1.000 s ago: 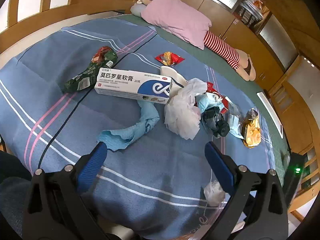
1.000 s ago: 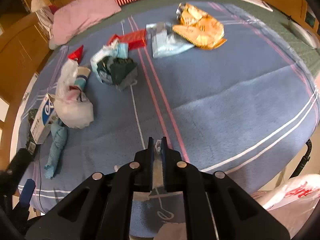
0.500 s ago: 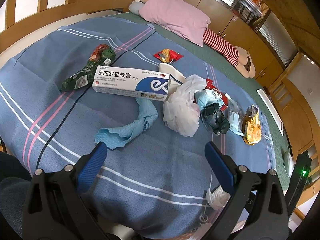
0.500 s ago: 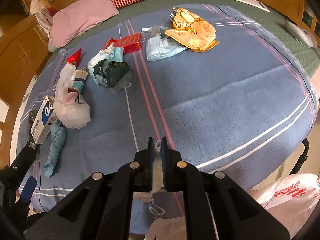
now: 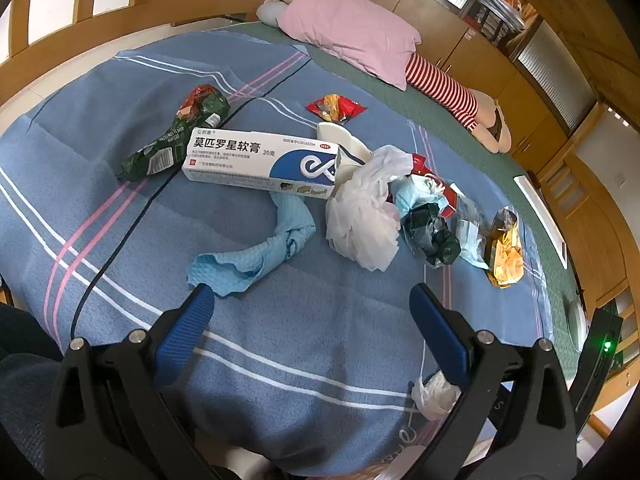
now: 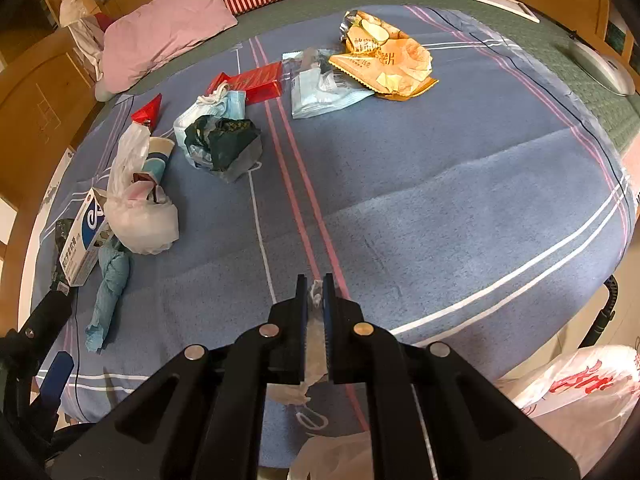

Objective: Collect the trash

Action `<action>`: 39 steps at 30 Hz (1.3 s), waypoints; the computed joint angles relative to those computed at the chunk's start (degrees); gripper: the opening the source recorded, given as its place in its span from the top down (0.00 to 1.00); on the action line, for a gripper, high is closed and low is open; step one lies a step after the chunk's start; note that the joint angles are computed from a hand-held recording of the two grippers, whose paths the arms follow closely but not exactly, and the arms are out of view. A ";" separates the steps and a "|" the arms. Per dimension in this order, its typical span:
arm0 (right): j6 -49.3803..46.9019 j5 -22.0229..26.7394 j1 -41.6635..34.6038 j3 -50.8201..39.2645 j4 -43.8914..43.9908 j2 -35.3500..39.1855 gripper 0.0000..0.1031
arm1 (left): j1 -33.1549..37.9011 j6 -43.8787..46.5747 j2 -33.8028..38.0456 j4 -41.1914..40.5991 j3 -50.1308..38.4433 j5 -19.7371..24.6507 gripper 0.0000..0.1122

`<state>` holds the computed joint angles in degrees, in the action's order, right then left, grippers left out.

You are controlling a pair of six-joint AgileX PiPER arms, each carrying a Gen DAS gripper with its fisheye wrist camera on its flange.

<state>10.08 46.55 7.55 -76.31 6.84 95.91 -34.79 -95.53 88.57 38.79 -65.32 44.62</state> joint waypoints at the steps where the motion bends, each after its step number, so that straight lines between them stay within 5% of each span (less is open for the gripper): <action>1: -0.04 0.05 -0.02 -0.05 -0.01 0.04 0.92 | -0.04 -0.18 0.02 0.13 0.04 0.01 0.13; 13: -1.17 -1.21 -0.96 0.46 1.65 -2.26 0.92 | 0.70 0.36 -0.22 -0.59 0.90 -1.78 0.13; 17: -4.58 -1.65 -2.88 0.54 4.72 -4.17 0.92 | 12.48 10.12 -7.39 -14.52 9.38 -20.32 0.13; 20: -6.80 -1.56 -4.69 0.49 6.63 -5.06 0.92 | 21.63 27.22 -8.35 -31.70 9.93 -24.78 0.13; 22: -9.11 -0.78 -6.45 0.15 9.20 -5.16 0.92 | 26.23 33.88 -8.81 -36.28 9.28 -25.15 0.13; 25: -11.25 -0.08 -7.85 -0.04 11.43 -4.92 0.92 | 27.87 32.68 -6.42 -28.27 3.96 -16.77 0.16; 28: -12.21 -0.01 -8.00 0.52 12.66 -4.56 0.92 | 25.47 33.57 -2.77 -29.14 0.22 -12.49 0.20; 32: -13.52 0.28 -7.86 1.16 13.73 -4.59 0.92 | 17.80 35.97 6.07 -20.12 -11.66 2.20 0.20; 35: -13.99 0.49 -8.31 1.28 14.38 -4.92 0.92 | 15.97 43.93 13.05 -22.08 -19.26 10.50 0.22; 39: -13.98 0.77 -7.72 1.43 13.72 -5.10 0.92 | 18.05 50.49 18.84 -28.78 -23.76 17.26 0.39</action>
